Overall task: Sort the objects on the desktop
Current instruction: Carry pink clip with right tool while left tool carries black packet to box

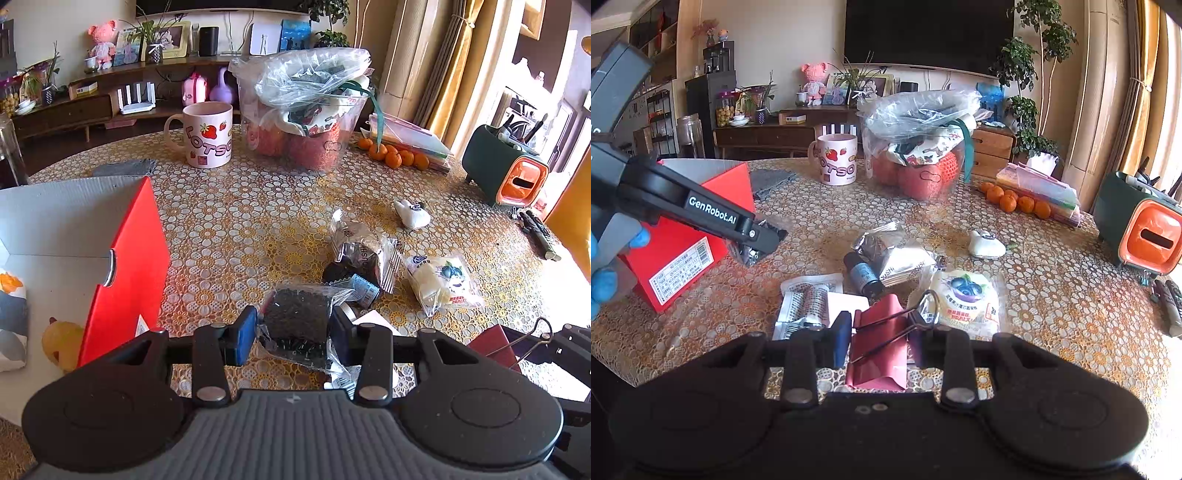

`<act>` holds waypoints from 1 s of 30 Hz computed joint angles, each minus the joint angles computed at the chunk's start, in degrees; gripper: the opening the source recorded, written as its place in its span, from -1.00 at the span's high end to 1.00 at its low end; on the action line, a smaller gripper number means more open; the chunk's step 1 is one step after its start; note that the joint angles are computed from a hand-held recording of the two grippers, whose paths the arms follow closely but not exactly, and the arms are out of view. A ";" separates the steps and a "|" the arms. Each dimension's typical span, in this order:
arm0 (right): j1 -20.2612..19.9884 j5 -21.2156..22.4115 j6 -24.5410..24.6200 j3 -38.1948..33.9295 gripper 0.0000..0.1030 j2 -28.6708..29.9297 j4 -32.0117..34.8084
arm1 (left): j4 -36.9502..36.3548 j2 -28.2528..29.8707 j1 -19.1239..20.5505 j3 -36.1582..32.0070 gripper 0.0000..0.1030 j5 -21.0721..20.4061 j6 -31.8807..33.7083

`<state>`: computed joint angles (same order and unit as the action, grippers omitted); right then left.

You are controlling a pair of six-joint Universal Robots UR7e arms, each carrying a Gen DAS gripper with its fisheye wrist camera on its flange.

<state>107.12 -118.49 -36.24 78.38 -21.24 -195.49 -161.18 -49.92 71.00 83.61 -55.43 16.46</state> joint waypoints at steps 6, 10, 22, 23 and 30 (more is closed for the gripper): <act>1.99 -0.57 -0.23 0.83 0.39 -0.52 -0.22 | 0.28 -4.61 -0.67 4.48 0.19 0.19 -0.54; 3.20 -0.04 0.71 0.43 0.39 -0.59 0.97 | 0.03 -7.57 -0.99 6.95 0.19 -0.06 -0.18; 7.45 2.84 0.45 -5.42 0.39 2.12 5.79 | 1.24 -14.18 -0.34 9.56 0.19 -0.74 0.41; 7.74 2.91 0.31 -6.42 0.39 2.64 6.47 | 1.24 -14.57 -0.16 9.57 0.19 -0.73 0.61; 9.29 4.43 -0.12 -13.47 0.39 6.69 10.96 | 1.18 -16.22 1.45 8.85 0.19 -0.23 1.83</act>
<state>116.42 -114.06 -36.37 64.91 -14.56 -184.53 -160.00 -66.14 72.45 92.46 -55.66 18.29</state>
